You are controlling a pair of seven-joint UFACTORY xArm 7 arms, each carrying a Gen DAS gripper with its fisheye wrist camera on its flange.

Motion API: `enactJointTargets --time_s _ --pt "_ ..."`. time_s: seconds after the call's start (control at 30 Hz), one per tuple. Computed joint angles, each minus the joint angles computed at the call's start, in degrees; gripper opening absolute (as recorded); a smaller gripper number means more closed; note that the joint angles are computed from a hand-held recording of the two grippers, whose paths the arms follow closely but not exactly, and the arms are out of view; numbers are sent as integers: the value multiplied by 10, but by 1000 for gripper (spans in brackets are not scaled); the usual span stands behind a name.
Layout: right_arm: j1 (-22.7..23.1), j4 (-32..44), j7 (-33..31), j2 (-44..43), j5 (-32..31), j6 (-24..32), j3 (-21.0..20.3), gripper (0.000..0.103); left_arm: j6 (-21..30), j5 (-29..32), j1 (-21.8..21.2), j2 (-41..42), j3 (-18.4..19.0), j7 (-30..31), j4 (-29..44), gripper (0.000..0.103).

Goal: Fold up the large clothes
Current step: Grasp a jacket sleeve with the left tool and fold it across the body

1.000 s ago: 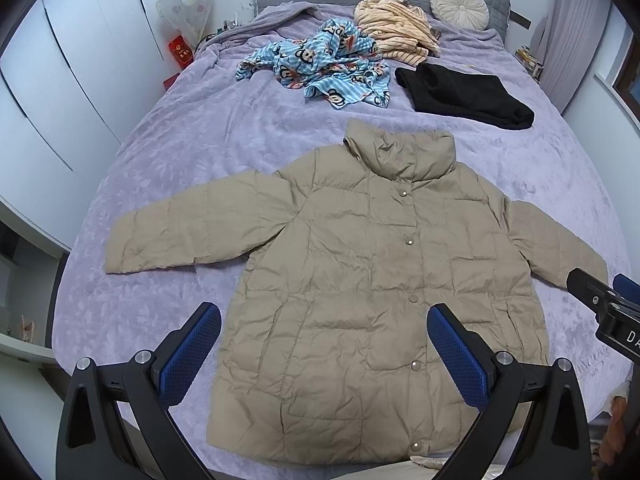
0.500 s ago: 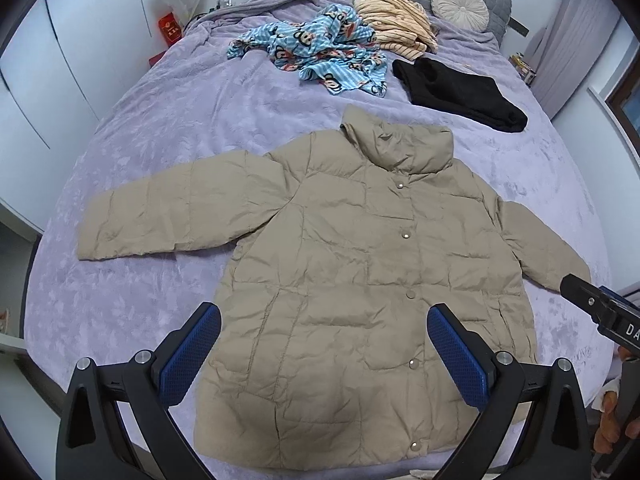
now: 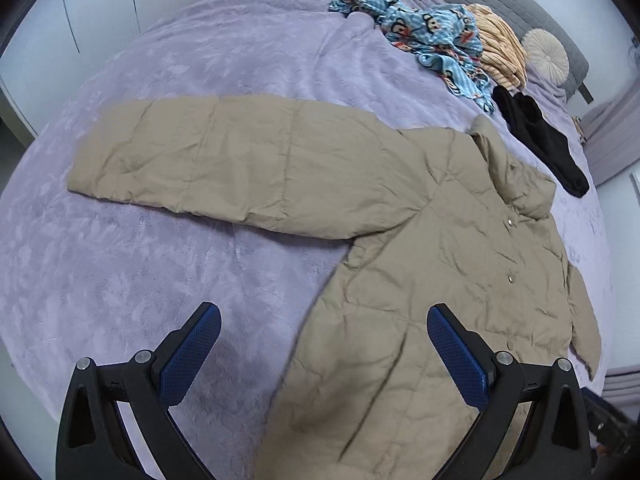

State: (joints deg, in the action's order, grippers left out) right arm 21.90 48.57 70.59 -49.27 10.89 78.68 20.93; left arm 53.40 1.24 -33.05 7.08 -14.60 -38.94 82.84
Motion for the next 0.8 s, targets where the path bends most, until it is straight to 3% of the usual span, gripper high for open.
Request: enactJointTargets --time_s 0.2,0.3,0.4,0.53,0.67,0.73,0.77,0.8 --pt "14 -53 0 48 7 -112 16 103 -174 -146 59 32 13 69 -86 103" --pt "28 -82 2 66 15 -165 5 103 -226 -227 87 64 8 102 -98 103" --pt "35 -99 4 83 3 -207 3 103 -261 -251 103 99 7 110 -90 103" --pt "27 -108 14 96 -34 -245 3 103 -294 -207 97 134 27 77 -54 103" --pt "8 -93 15 134 -76 -274 -2 103 -263 -77 59 180 96 -27 27 100" --pt "-6 -77 10 162 -104 -279 -5 103 -246 -30 56 197 110 -56 58 82" --pt "-12 -70 13 174 -117 -285 -2 103 -233 -25 67 210 103 -50 80 61" --pt "-20 -62 16 186 -133 -293 -2 103 -232 -34 83 216 89 -33 88 31"
